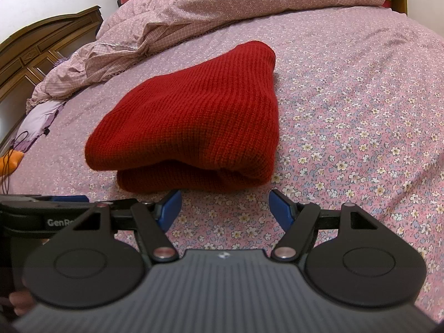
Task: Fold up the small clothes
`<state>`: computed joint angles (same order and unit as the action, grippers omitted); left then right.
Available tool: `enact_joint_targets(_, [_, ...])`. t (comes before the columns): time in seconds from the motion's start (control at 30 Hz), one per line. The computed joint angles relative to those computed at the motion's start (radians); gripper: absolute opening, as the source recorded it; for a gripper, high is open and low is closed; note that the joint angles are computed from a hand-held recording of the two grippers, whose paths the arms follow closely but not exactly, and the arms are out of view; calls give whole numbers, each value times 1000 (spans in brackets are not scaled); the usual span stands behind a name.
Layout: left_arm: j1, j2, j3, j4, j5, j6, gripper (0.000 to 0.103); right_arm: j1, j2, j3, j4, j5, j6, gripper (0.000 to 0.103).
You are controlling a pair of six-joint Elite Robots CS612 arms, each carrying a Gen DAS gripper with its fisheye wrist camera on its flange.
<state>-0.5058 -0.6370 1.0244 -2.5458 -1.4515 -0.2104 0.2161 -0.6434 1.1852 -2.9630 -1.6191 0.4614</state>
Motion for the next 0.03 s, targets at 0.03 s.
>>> enact_joint_targets(0.03, [0, 0, -1, 1, 0, 0, 91, 0, 0, 0, 0, 0, 0, 72])
